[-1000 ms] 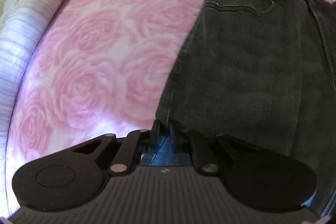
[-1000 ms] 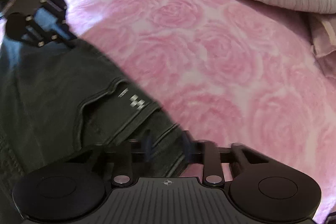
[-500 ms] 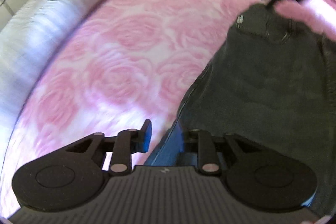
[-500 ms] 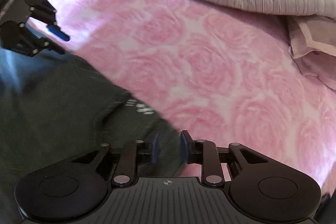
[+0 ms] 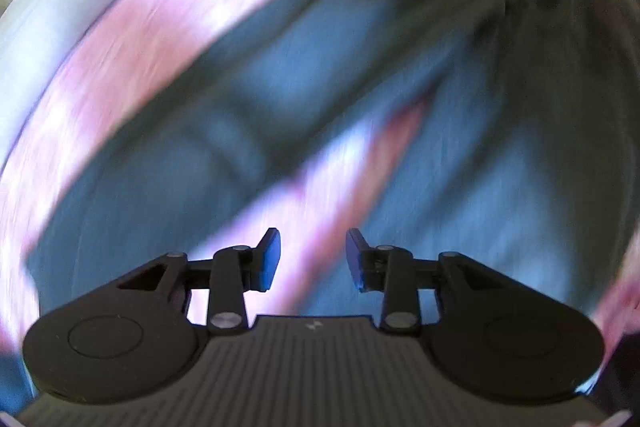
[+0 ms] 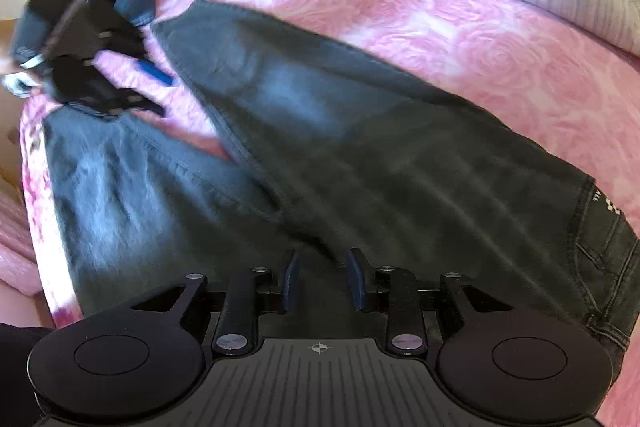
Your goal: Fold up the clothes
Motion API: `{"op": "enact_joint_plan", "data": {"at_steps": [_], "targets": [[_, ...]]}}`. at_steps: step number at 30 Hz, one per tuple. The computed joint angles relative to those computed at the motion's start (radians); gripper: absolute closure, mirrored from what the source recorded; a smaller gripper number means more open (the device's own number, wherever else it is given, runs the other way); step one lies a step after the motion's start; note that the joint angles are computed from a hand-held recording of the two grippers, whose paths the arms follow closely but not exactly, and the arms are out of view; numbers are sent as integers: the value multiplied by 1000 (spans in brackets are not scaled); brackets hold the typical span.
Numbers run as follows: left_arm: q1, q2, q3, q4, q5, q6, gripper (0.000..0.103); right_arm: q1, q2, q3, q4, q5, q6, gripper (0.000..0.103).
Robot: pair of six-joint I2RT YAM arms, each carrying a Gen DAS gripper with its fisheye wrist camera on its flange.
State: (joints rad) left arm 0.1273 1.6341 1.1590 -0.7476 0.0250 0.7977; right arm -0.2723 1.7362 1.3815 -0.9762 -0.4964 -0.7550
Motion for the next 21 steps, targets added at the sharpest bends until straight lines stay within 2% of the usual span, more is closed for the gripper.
{"op": "enact_joint_plan", "data": {"at_steps": [1,3,6,8,10,13,15,17,19,20,21], "targets": [[22,-83,-89,10,-19,3,67,11,-32,-34,7,19,8,68],[39,-258,-268,30,-66,14,59,27,-106,-110,19,67,22,47],[159,-494,-460,23,-109,169,56,51,-252,-254,48,156,85,44],[252,-680,-590,22,-122,360,54,67,-357,-335,37,221,164,44],[407,-826,-678,-6,-64,622,54,92,-465,-399,7,288,257,44],[676,-939,-767,-1,53,1000,54,151,-605,-471,-47,395,370,44],[823,-943,-813,71,135,1156,55,212,-677,-509,-71,485,432,44],[868,-909,-844,156,178,1185,55,289,-737,-548,-93,591,485,44],[860,-885,-856,204,192,1171,56,369,-792,-589,-116,687,457,44],[856,-873,-861,228,198,1164,61,413,-818,-608,-128,735,437,44],[834,-853,-859,242,184,1141,73,462,-843,-626,-143,784,421,44]]}}
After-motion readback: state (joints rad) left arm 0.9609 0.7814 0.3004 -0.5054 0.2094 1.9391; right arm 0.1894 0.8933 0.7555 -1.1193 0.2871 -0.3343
